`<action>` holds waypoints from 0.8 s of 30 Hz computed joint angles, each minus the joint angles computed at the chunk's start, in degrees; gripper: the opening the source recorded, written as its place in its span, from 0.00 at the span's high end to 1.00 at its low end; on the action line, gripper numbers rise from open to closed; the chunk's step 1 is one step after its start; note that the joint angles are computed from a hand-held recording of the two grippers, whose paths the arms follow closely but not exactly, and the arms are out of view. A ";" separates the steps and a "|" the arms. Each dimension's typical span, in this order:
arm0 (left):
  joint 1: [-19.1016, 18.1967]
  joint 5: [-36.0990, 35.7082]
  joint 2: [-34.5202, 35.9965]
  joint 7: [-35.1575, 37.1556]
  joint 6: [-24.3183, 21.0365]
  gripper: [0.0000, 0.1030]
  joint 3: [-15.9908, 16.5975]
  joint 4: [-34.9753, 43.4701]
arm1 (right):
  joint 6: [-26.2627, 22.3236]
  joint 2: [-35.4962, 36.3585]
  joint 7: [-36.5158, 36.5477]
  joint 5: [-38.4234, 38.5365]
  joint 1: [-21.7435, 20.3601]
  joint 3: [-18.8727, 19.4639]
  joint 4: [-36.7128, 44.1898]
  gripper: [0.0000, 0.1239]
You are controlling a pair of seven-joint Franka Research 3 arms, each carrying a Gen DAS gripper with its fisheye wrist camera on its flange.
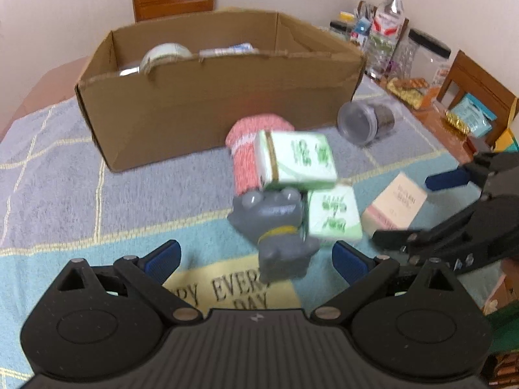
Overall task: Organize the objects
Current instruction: 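Lower the left tool onto the green C&S tissue pack while the right tool approaches the KASI box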
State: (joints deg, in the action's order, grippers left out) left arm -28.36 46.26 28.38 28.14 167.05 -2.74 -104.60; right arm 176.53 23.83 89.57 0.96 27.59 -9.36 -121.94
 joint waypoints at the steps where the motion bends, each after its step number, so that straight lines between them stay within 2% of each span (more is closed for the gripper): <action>1: -0.75 0.77 0.15 -1.01 -0.02 0.04 0.79 0.61 | 0.26 0.03 -0.95 0.47 -1.32 1.38 0.11 0.17; 5: -2.50 3.76 0.94 -4.62 -1.02 0.04 2.66 3.29 | 1.68 0.22 -3.97 2.34 -4.23 4.36 0.12 0.17; 9: -4.27 7.15 2.95 -8.58 -3.98 0.04 3.86 7.31 | 3.61 0.24 -8.36 5.15 -8.17 8.48 -0.66 0.17; 13: -4.44 8.08 5.64 -8.27 -7.20 0.04 2.88 11.86 | 4.91 0.41 -11.24 6.82 -8.39 8.64 -1.53 0.17; 15: -4.64 8.12 7.47 -7.29 -8.72 0.04 2.36 14.67 | 5.70 0.19 -12.80 7.96 -9.63 10.07 -2.27 0.17; 18: -5.49 7.92 10.30 -6.17 -11.27 0.04 2.28 18.80 | 6.60 0.09 -14.94 9.81 -11.96 12.61 -2.96 0.17; 22: -7.29 7.83 13.40 -5.47 -16.22 0.04 2.97 23.57 | 7.07 0.36 -16.64 11.23 -11.99 12.77 -3.19 0.17; 24: -7.69 7.63 14.17 -5.40 -17.54 0.04 2.99 24.70 | 6.96 0.44 -17.60 11.99 -13.29 14.14 -3.23 0.17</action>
State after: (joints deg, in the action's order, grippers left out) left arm -36.04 53.89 42.55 22.74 149.51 0.25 -79.90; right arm 183.50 24.26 71.98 12.95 14.30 4.79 -125.17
